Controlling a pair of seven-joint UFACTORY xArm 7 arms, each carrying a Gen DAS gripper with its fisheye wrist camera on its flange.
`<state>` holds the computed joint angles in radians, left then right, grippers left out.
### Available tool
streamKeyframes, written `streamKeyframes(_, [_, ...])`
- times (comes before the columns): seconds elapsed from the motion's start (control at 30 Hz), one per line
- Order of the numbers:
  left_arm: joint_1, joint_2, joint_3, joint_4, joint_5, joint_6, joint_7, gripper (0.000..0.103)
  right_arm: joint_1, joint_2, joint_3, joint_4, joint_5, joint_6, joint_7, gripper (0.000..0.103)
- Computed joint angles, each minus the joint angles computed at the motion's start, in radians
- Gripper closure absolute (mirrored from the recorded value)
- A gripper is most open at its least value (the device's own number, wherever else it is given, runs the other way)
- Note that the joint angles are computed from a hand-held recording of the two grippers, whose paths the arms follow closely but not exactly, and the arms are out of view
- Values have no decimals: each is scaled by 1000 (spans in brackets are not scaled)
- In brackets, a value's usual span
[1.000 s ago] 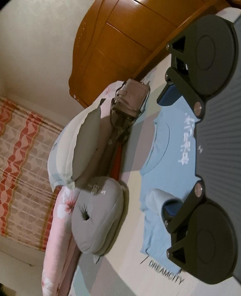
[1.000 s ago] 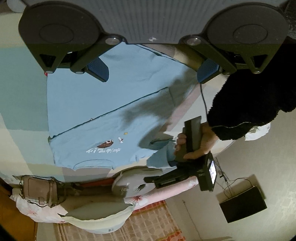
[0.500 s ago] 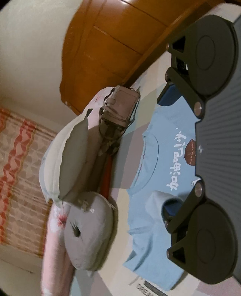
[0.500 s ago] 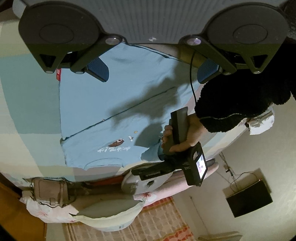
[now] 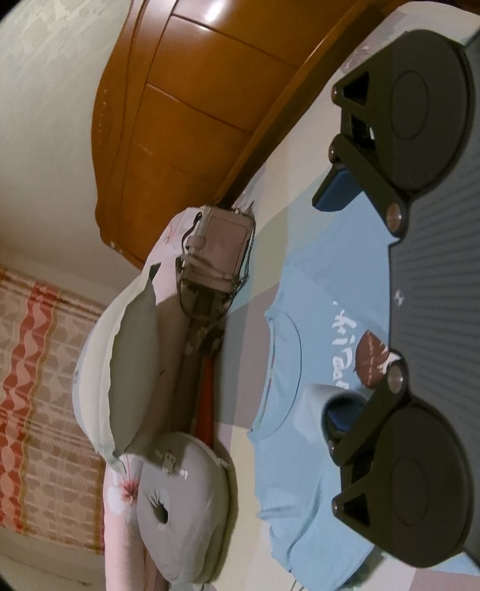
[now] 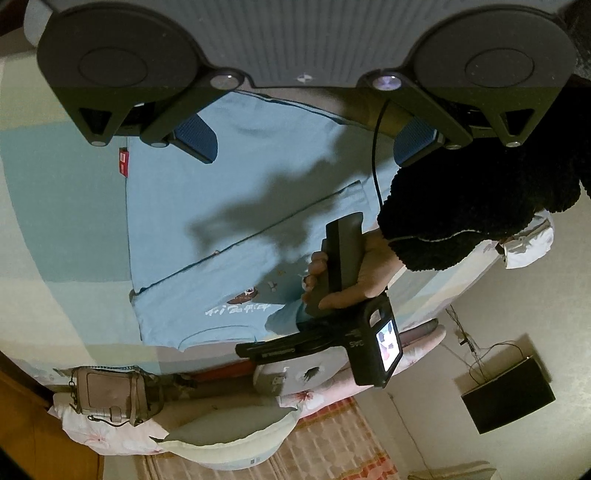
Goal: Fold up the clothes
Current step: 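Carry the held sleeve across the shirt front with the left gripper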
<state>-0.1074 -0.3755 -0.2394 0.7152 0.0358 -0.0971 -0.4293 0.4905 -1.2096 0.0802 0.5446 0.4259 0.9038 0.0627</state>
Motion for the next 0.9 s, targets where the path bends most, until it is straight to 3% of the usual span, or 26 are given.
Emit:
streamKeyframes(0.33, [-26,38,-23,31,25,-5,27,3,-7,-19,8,1,-13,24,17,0])
streamKeyframes(0.9, [-182,102,37,87,21,16,129,3,-20,-35,19,-9,-17,31,51,0])
